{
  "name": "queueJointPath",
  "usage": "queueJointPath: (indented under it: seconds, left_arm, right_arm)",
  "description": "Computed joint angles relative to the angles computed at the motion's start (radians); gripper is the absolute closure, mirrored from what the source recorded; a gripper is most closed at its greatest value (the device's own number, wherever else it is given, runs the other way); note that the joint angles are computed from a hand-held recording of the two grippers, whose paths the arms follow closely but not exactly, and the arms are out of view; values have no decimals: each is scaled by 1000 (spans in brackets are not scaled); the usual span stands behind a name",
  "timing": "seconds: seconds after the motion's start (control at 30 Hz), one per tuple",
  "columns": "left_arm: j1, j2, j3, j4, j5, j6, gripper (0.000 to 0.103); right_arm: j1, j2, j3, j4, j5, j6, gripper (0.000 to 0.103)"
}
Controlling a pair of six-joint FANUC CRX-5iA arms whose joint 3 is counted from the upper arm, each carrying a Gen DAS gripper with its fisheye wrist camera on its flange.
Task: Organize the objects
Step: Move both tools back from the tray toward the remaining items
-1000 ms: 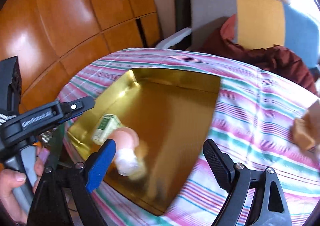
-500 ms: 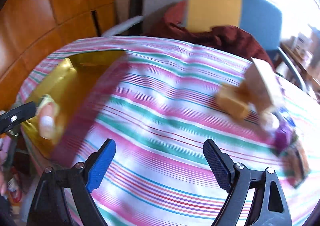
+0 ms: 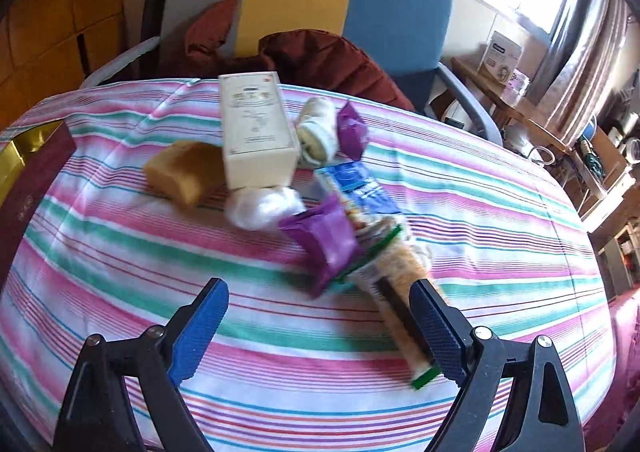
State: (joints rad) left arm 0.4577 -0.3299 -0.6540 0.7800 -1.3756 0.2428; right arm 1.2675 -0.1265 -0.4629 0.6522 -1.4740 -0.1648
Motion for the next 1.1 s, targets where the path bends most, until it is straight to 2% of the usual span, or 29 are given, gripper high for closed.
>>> queueJointPath:
  seconds: [0.2, 0.3, 0.37, 0.47, 0.5, 0.53, 0.57, 0.63, 0.8, 1.1]
  left_arm:
    - [-57, 9, 6, -41, 7, 48, 56]
    - [-86, 8, 6, -59, 16, 56, 52]
    - [-106, 8, 5, -68, 22, 61, 52]
    - [-136, 16, 8, -80, 32, 79, 52]
    - [-146, 18, 9, -85, 36, 86, 52]
    - [-154, 21, 10, -88, 40, 92, 52]
    - [-164, 24, 11, -90, 44, 97, 52]
    - [-184, 29, 16, -95, 55, 111, 52]
    - [-250, 58, 37, -107, 101, 157, 51]
    - [-451, 183, 130, -140, 259, 311, 41]
  right_arm:
    - [-24, -88, -99, -17, -13, -9, 7]
    - [-37, -122, -145, -27, 38, -57, 8]
    - [-63, -116, -143, -61, 75, -36, 12]
    - [-84, -81, -114, -93, 74, 26, 25]
    - [-90, -75, -107, -106, 77, 36, 35]
    - [-96, -79, -106, -121, 93, 37, 41]
    - [-99, -90, -110, -124, 114, 25, 42]
    - [-101, -104, -115, -131, 138, 7, 51]
    - [-91, -115, -108, -155, 179, -4, 59]
    - [-81, -114, -91, -177, 218, -14, 59]
